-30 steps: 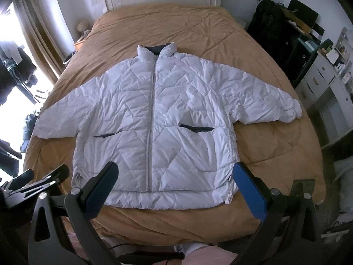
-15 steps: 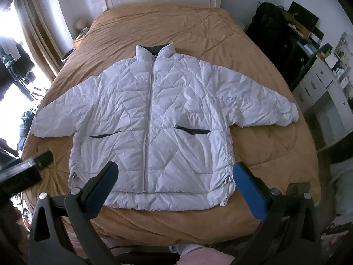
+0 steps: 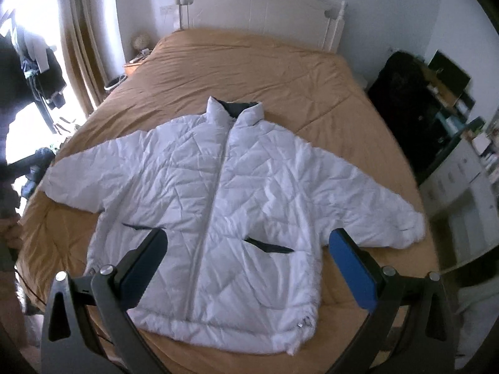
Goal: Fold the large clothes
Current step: 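Grasp the white jacket's sleeve cuff with the left tool and lift it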
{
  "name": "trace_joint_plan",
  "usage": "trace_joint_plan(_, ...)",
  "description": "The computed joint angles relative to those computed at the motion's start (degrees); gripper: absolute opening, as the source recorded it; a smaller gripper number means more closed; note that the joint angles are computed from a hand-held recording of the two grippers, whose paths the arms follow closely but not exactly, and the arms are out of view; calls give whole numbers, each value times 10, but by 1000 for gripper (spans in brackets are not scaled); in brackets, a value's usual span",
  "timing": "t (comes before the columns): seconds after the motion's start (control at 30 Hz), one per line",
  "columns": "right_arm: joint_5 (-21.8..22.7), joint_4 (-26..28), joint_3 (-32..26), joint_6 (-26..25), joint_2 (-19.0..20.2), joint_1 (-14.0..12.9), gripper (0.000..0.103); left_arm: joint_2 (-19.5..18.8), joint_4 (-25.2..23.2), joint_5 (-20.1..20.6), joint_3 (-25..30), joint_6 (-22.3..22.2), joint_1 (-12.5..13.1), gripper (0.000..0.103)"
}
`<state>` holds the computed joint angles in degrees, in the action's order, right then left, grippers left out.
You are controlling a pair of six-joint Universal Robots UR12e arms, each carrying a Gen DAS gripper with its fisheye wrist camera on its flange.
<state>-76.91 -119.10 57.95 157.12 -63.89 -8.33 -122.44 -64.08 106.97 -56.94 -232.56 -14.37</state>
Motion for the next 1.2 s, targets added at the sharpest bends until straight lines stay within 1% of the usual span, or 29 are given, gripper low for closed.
trace_joint_plan(0.03, 11, 11, -14, 8, 12, 0, 103, 15, 24, -12, -43, -12, 10, 102)
trace_joint_plan(0.07, 16, 22, -26, 16, 23, 0, 103, 31, 50, -7, -76, -17, 19, 102)
trace_joint_plan(0.1, 25, 29, -35, 23, 32, 0, 103, 45, 74, -11, -112, -31, 28, 102)
trace_joint_plan(0.13, 35, 31, -44, 30, 42, 0, 103, 59, 112, -12, -144, -41, 39, 102)
trace_joint_plan(0.17, 36, 27, -47, 37, 48, 1, 103, 73, 158, -31, -188, -59, 54, 102)
trace_joint_plan(0.2, 34, 17, -52, 46, 57, 3, 103, 82, 192, -46, -215, -65, 65, 102)
trace_joint_plan(0.23, 25, 7, -56, 50, 65, 5, 103, 89, 216, -51, -234, -68, 73, 102)
trace_joint_plan(0.27, 19, 3, -58, 52, 70, 7, 103, 95, 239, -64, -259, -85, 85, 101)
trace_joint_plan(0.33, 8, 4, -70, 55, 86, 10, 103, 98, 290, -92, -291, -111, 103, 101)
trace_joint_plan(0.37, 7, 6, -72, 56, 91, 11, 103, 101, 327, -104, -312, -131, 113, 101)
trace_joint_plan(0.4, 7, 7, -74, 59, 94, 11, 103, 103, 345, -105, -323, -145, 119, 101)
trace_joint_plan(0.47, 6, 17, -81, 63, 103, 10, 103, 106, 370, -93, -339, -160, 129, 101)
trace_joint_plan(0.6, 11, 48, -90, 82, 117, 5, 103, 92, 389, -96, -341, -177, 139, 101)
trace_joint_plan(0.73, -2, 51, -83, 95, 122, 3, 103, 68, 379, -75, -316, -178, 136, 100)
trace_joint_plan(0.77, -7, 48, -80, 96, 122, 3, 103, 62, 379, -72, -309, -172, 135, 93)
trace_joint_plan(0.8, -15, 44, -77, 95, 123, 4, 103, 56, 360, -65, -296, -166, 134, 86)
trace_joint_plan(0.83, -19, 43, -76, 95, 124, 4, 103, 49, 316, -52, -278, -166, 132, 62)
trace_joint_plan(0.87, -20, 44, -75, 96, 124, 3, 103, 41, 282, -43, -261, -170, 131, 43)
trace_joint_plan(0.9, -20, 46, -74, 99, 125, 2, 103, 35, 272, -44, -252, -174, 131, 37)
trace_joint_plan(0.93, -20, 50, -75, 104, 127, 1, 103, 33, 283, -49, -252, -183, 131, 26)
trace_joint_plan(0.97, -21, 51, -74, 108, 128, 0, 103, 33, 294, -47, -254, -195, 129, 19)
trace_joint_plan(1.03, -29, 41, -70, 115, 128, -1, 103, 36, 321, -46, -262, -218, 128, 12)
trace_joint_plan(1.07, -31, 32, -66, 116, 127, -1, 103, 37, 326, -46, -264, -225, 127, 11)
trace_joint_plan(1.13, -25, 8, -53, 123, 124, -5, 103, 41, 336, -47, -266, -227, 126, 10)
trace_joint_plan(1.2, -13, 0, -47, 133, 124, -9, 103, 44, 337, -42, -262, -221, 125, 9)
